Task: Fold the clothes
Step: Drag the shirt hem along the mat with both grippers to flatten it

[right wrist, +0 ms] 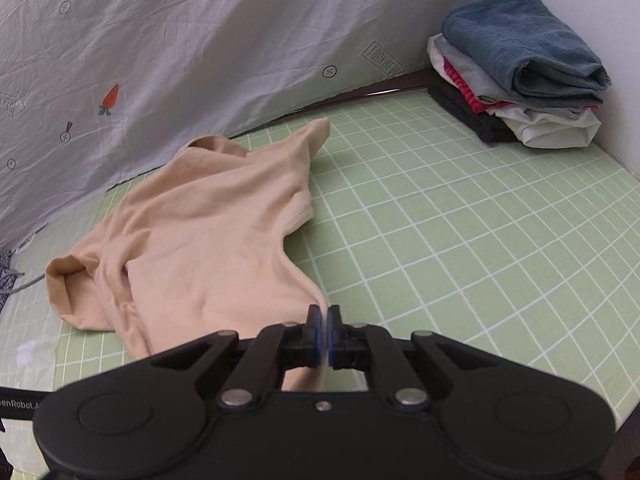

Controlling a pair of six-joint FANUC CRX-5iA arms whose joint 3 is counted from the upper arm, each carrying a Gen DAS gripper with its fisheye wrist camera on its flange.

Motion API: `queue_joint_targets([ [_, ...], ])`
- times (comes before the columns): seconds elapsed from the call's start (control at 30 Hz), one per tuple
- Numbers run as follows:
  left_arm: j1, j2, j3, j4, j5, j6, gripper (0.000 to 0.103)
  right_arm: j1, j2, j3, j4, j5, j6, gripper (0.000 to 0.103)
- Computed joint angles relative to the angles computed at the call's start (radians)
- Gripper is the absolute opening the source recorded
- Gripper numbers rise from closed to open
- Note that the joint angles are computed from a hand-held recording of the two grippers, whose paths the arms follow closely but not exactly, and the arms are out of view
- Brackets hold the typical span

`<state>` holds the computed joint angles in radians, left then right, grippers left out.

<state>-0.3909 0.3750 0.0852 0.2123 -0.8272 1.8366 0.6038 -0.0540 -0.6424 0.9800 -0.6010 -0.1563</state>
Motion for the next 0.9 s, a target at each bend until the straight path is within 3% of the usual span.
queue_joint_targets([
  [0.2,-0.092,0.033,0.073,-0.145,0.014,0.321,0.042,-0.158,-0.006,-0.014,-0.09,0.158,0.23,0.003],
  [0.27,-0.123,0.05,0.087,-0.179,0.016,0.398,0.042,-0.178,0.007,0.007,-0.206,0.186,0.387,0.003],
  [0.37,-0.156,0.081,0.121,-0.21,-0.024,0.489,0.042,-0.186,0.027,0.075,-0.495,0.17,0.722,0.004],
  [0.43,-0.17,0.091,0.131,-0.218,-0.029,0.533,0.042,-0.187,0.027,0.105,-0.617,0.146,0.878,0.01],
  [0.5,-0.182,0.101,0.147,-0.23,-0.034,0.559,0.042,-0.193,0.026,0.134,-0.727,0.123,1.014,0.025],
  [0.57,-0.193,0.115,0.174,-0.25,-0.054,0.572,0.042,-0.206,0.03,0.162,-0.832,0.098,1.126,0.032],
  [0.73,-0.218,0.15,0.24,-0.315,-0.103,0.617,0.042,-0.236,0.039,0.207,-0.985,0.044,1.3,0.032],
  [0.8,-0.222,0.162,0.257,-0.32,-0.107,0.608,0.04,-0.252,0.036,0.22,-1.046,0.034,1.363,0.023],
  [0.83,-0.221,0.169,0.266,-0.318,-0.112,0.593,0.033,-0.26,0.034,0.225,-1.071,0.029,1.387,0.021],
  [0.87,-0.22,0.173,0.269,-0.313,-0.113,0.58,0.012,-0.265,0.033,0.228,-1.087,0.027,1.4,0.016],
  [0.9,-0.217,0.173,0.266,-0.308,-0.111,0.577,0.009,-0.266,0.03,0.228,-1.092,0.028,1.402,0.013],
])
